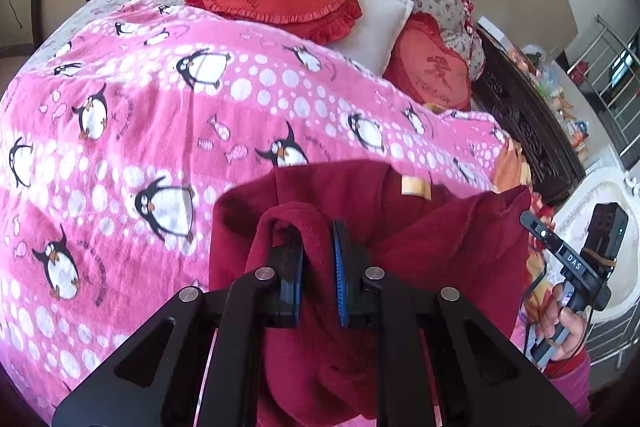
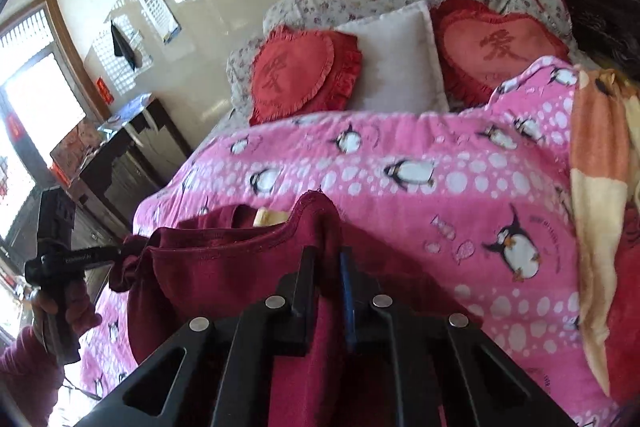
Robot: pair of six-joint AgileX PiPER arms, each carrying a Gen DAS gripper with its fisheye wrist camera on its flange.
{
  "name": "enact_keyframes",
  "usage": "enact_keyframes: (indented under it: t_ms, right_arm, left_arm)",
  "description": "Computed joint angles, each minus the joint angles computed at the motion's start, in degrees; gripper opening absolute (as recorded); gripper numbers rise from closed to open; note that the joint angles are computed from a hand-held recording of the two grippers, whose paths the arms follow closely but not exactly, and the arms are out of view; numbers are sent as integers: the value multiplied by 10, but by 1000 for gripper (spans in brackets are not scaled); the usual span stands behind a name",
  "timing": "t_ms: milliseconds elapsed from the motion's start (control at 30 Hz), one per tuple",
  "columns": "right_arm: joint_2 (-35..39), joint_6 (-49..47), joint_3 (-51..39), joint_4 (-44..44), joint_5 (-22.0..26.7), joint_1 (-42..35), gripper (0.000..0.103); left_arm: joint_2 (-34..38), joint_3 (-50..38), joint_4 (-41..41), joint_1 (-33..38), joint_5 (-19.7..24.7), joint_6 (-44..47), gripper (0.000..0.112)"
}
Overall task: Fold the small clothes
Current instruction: 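Fold the lifted hem over onto the collar end with both grippers, then open both grippers and withdraw them from the folded dark red top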
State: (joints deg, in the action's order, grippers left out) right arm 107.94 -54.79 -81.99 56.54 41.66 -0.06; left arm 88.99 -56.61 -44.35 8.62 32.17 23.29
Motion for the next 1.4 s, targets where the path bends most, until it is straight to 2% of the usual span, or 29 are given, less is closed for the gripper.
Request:
enact_keyframes:
  t_ms: [100,167,200,267,333,400,433,500,533,600,700,867,967,1133,1200,1233,1400]
  right_arm:
    - [32,91,-54,-83,-36,26,11]
    - [63,176,-84,-193,-80,63,11]
    - [85,218,-104,-238,-85,76,11]
    - [130,279,-148,-297,-61,86,11]
    - [152,286,-166,-287,-42,79,12]
    - [141,277,-154,-253,-35,61,25]
    - [128,271,-140,-235,-38,51,35]
    - [92,239,-105,-187,-35,29,36]
    - [77,223,-92,-169,-25,20,36]
    - [43,187,-61,-135,5,1,36]
    - [-14,139,0,-106,41,-22,36]
    - [-91,53,111,-72,84,-52,36]
    - [-112,29,166,-78,75,-50,36]
    - [-117,-11,230,-73,30,-31,36]
    - [-123,-49,251,-58,0,-23,30]
    - [-125,-58,259,-52,-13,-20,17]
    - [-169,-78,276,-50,-17,-44,10]
  left_arm:
    - [42,-28,-5,-1,-4,-16,13]
    - [69,-45,11,-3,1,-43,15]
    - [76,-48,16,-2,6,-52,17]
    - [78,-50,2,8,21,-42,21]
    - [67,-47,-14,22,43,-25,29]
    - [53,-45,-19,36,66,-17,36]
    - [44,-42,-23,43,76,-10,50]
    - [9,-22,-7,45,50,-27,72]
    - [-18,-3,-6,47,24,-31,76]
    - [-41,12,-39,62,24,0,76]
    - [-59,24,-37,68,48,-2,76]
    - [-107,99,-25,39,34,9,76]
    - [-140,155,-16,15,13,10,76]
    - [-191,223,11,-9,-3,-13,76]
    - [-201,235,14,-5,1,-18,76]
    - [-205,237,18,0,6,-22,76]
    - [-244,259,-9,37,29,12,76]
